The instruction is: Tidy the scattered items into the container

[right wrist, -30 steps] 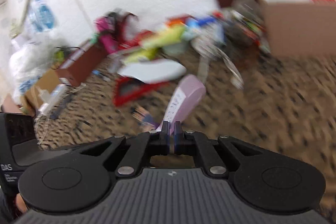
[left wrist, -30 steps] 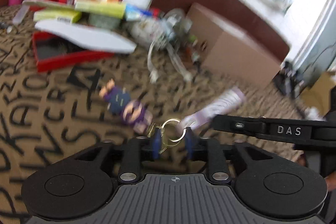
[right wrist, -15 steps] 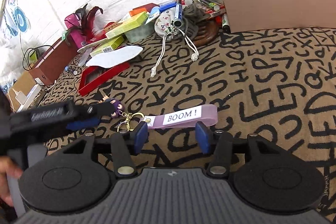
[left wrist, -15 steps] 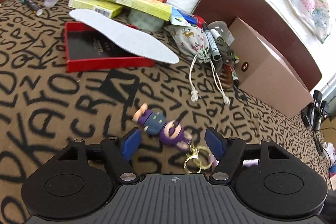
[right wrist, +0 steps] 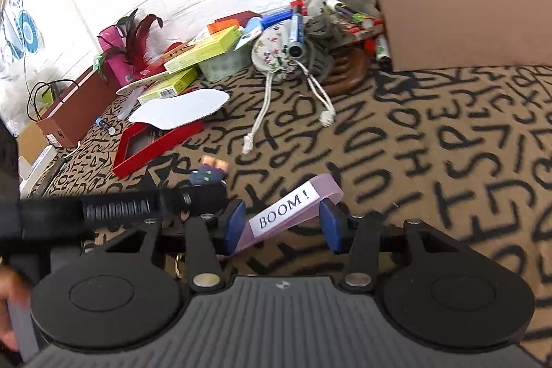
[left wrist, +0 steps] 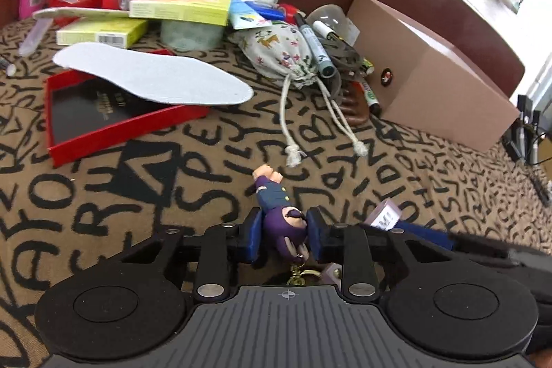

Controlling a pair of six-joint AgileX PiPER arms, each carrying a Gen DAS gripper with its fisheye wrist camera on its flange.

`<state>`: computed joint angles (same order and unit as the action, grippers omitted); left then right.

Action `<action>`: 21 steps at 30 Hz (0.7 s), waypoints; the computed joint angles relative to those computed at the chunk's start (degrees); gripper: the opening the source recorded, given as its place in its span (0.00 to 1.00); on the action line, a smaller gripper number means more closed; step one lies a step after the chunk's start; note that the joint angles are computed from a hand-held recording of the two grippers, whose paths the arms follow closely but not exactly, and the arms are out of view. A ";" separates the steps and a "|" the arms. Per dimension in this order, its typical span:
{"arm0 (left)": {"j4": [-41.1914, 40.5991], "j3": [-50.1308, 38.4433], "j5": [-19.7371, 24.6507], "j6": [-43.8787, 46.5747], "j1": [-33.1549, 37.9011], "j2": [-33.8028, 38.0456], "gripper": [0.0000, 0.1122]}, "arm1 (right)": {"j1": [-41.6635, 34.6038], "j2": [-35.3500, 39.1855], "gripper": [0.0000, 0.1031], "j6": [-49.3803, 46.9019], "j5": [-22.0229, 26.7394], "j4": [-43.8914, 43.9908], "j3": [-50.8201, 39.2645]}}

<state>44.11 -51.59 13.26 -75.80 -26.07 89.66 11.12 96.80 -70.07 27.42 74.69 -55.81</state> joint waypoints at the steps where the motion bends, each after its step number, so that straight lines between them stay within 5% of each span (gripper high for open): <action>1: -1.98 0.33 -0.29 2.34 0.33 -0.31 0.23 | 0.52 -0.03 0.51 -0.43 -0.62 -0.07 0.02; 4: -8.33 -0.02 -0.27 10.03 1.01 -0.42 0.23 | 1.68 -0.34 0.44 -1.65 -2.02 -0.95 0.38; 9: -12.48 0.48 -2.37 13.31 2.43 -0.25 0.25 | 4.27 -0.18 0.15 -4.08 -4.31 0.47 0.53; 21: -23.89 2.57 -5.05 24.36 4.22 -1.71 0.24 | 4.28 1.94 0.19 0.14 -2.79 -0.76 -1.86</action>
